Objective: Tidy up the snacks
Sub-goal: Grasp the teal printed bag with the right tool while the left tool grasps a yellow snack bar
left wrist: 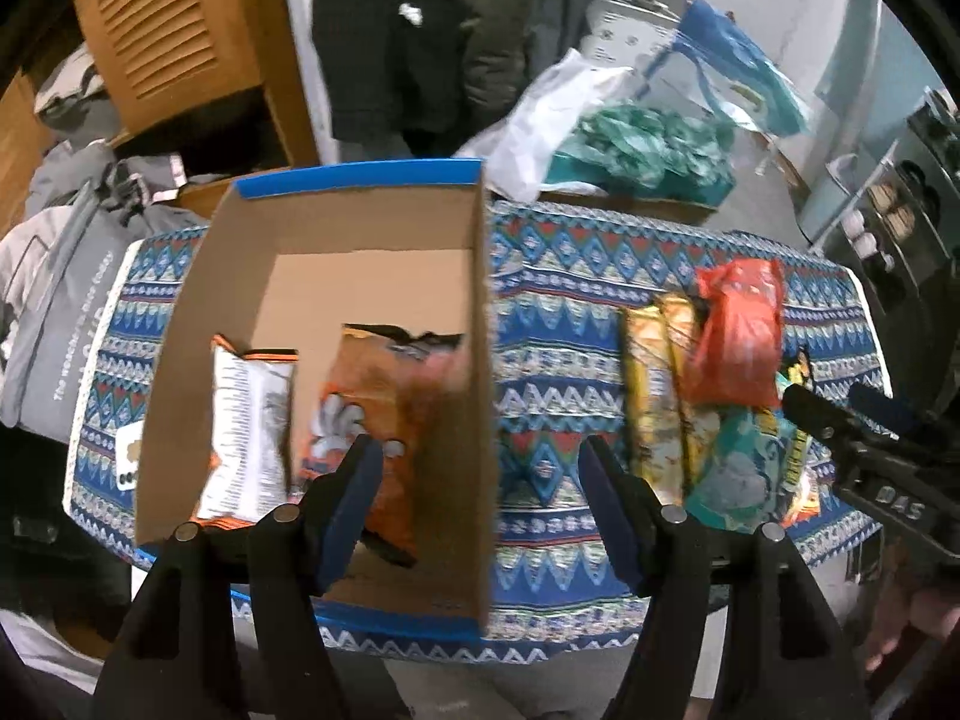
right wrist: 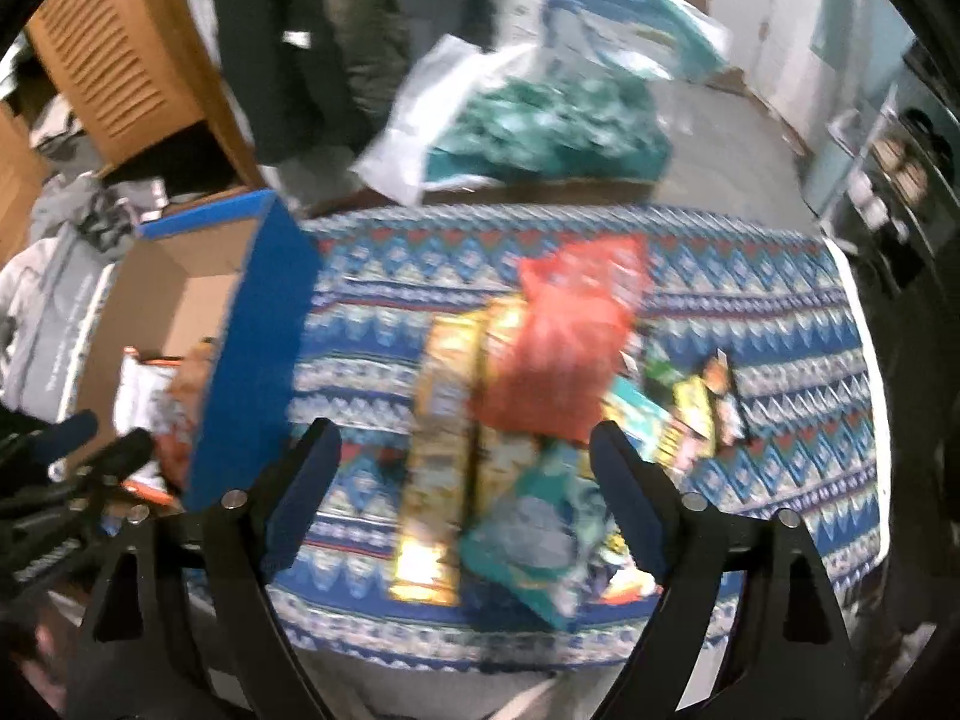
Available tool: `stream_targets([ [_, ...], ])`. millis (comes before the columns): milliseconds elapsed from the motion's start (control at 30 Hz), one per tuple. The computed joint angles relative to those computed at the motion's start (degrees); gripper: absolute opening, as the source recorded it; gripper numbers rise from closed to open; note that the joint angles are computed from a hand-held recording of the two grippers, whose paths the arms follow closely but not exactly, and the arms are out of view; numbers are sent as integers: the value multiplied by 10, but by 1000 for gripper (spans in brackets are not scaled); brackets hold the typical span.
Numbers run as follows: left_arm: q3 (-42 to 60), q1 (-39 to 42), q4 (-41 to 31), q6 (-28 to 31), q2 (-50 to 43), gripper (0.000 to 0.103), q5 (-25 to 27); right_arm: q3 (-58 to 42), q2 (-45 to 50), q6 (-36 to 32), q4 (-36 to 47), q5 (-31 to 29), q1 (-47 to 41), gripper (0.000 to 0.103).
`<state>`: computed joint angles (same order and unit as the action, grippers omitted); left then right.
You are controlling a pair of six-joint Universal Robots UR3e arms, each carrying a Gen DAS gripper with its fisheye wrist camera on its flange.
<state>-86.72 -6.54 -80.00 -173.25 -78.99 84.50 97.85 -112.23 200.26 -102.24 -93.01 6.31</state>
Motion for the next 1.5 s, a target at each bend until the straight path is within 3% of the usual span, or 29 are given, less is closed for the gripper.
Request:
stream_targets([
  [100, 5, -26, 3, -19, -10, 74, 4, 43, -38, -12, 13, 6, -37, 86],
  [500, 2, -120, 47, -76, -85, 74, 40, 152, -88, -28, 17, 46, -146, 86],
  [933, 26, -126, 45, -124, -161, 74, 34, 219, -25, -10, -77, 21, -139, 87],
  [1267, 41, -131, 39, -134, -191, 74, 26, 255, 30, -40, -171, 31, -118, 87],
  [1500, 61, -150, 41, -150, -215, 80, 39, 269, 9, -109, -169, 80, -148, 61],
])
